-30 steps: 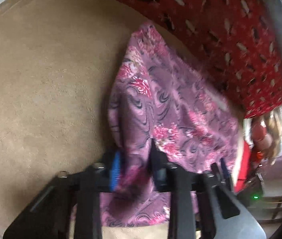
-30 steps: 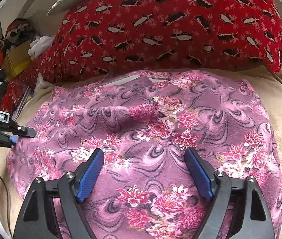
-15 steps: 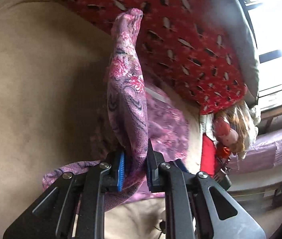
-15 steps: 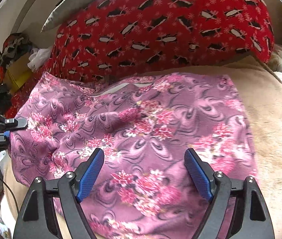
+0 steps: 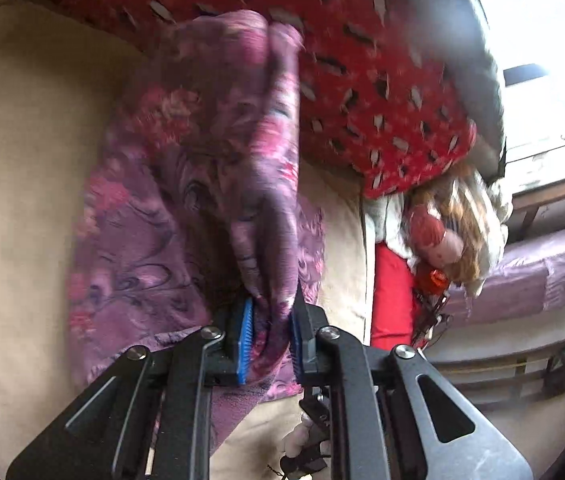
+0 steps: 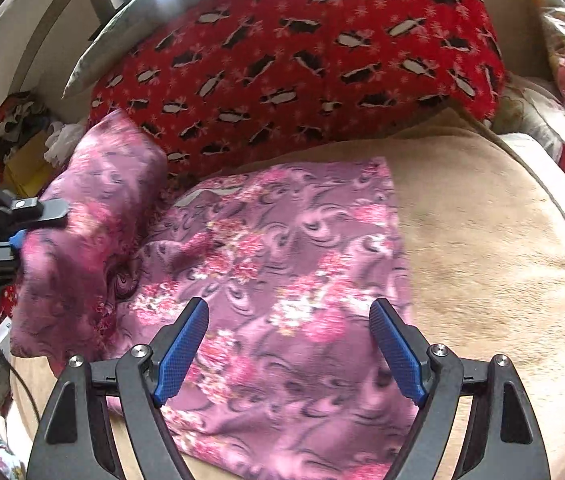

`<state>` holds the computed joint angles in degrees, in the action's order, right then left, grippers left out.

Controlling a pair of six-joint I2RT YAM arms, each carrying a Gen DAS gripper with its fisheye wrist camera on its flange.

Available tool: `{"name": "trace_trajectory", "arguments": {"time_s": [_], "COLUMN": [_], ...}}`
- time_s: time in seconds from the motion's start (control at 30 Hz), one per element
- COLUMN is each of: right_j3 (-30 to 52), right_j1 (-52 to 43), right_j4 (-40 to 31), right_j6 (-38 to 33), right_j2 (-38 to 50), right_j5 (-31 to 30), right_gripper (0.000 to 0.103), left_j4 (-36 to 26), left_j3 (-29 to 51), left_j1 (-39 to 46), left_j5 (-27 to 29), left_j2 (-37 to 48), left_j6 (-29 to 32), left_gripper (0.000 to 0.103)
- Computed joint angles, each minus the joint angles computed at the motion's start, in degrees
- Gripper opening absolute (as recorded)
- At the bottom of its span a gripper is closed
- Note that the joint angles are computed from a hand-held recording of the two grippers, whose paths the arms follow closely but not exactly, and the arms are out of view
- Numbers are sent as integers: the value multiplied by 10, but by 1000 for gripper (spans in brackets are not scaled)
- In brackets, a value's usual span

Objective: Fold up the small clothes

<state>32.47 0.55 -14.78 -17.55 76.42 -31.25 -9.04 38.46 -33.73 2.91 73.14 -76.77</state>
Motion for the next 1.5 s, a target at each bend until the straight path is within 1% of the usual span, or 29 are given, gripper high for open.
{"name": "trace_trajectory", "arguments": {"time_s": [0.17,0.27,0.33,0.4,0.47,0.57,0.6,0.63,0.67,0.7,0.73,0.8,0.83,0.87,0.9,1.0,1.03,1.07,1.1,1.13,1.17,1.2,1.23,1.3,1.37,1.4,1.43,1.47,1.5], "right_j3": [7,-3,-12,-26,-25,-14,-11,-8,-4,6,15,61,80,93,107,123,129,124,126,140,131,123,122,116,120,130,148,165,181], "right_j1": [-44,-60,-68,-74,-72,-91,-98,-116,-132,-145,-146,-109,-82,-63,-35,44,71,84,94,94,76,54,19,-44,-109,-132,-142,-153,-177], "right_j4": [-16,-14,-5,9,2,-13,-10,-8,-9,-15,-25,-76,-92,-102,-104,-64,-52,-42,-44,-73,-75,-83,-113,-157,-187,-198,-215,-236,-268], "right_j6": [-57,-87,-105,-115,-113,-102,-87,-66,-44,-20,-11,-9,-3,0,16,87,106,111,98,70,59,39,1,-55,-103,-118,-128,-143,-167], "right_j2": [30,43,56,55,48,40,34,21,10,-1,-1,29,50,68,91,149,170,167,170,177,158,141,119,89,106,141,188,227,252], "right_j5": [-16,-15,-10,-16,-15,-25,-29,-43,-63,-93,-114,-146,-152,-155,-151,-120,-104,-90,-91,-100,-122,-154,-192,-218,-215,-195,-156,-133,-155], "right_gripper": [84,84,84,84,84,83,83,85,85,86,86,86,86,86,86,85,72,52,11,11,10,10,10,10,10,10,11,10,13], "left_j4": [61,83,87,97,90,103,105,98,73,25,-20,-107,-127,-124,-103,-17,-4,-1,-14,-34,-51,-65,-80,-102,-63,-43,-26,-26,-47], "left_j3": [63,79,83,73,65,17,-7,-25,-41,-46,-44,-37,-40,-59,-87,-169,-186,-197,-201,-198,-195,-187,-180,-162,-150,-144,-133,-123,-115], "left_j1": [-15,-17,-18,-19,-23,-24,-27,-29,-32,-31,-32,-23,-14,-1,10,29,31,35,44,41,29,15,-1,-30,-47,-52,-61,-73,-94], "left_j5": [38,53,53,54,52,50,40,26,-3,-38,-71,-115,-118,-104,-82,-33,-26,-19,-13,-17,-30,-45,-60,-84,-78,-63,-53,-53,-75], "left_j2": [165,224,238,229,205,123,80,41,-6,-45,-66,-74,-65,-65,-68,-88,-100,-116,-137,-157,-177,-190,-200,-188,-124,-82,-40,-17,-22], "left_j6": [-1,-13,-19,-17,-11,-9,-9,-6,-4,-3,-4,2,2,1,-8,-42,-50,-55,-48,-45,-44,-42,-40,-37,-41,-46,-52,-54,-58], "left_gripper": [12,11,12,13,19,20,24,35,43,60,66,66,66,66,66,66,66,66,66,66,66,66,66,66,66,66,66,66,66]}}
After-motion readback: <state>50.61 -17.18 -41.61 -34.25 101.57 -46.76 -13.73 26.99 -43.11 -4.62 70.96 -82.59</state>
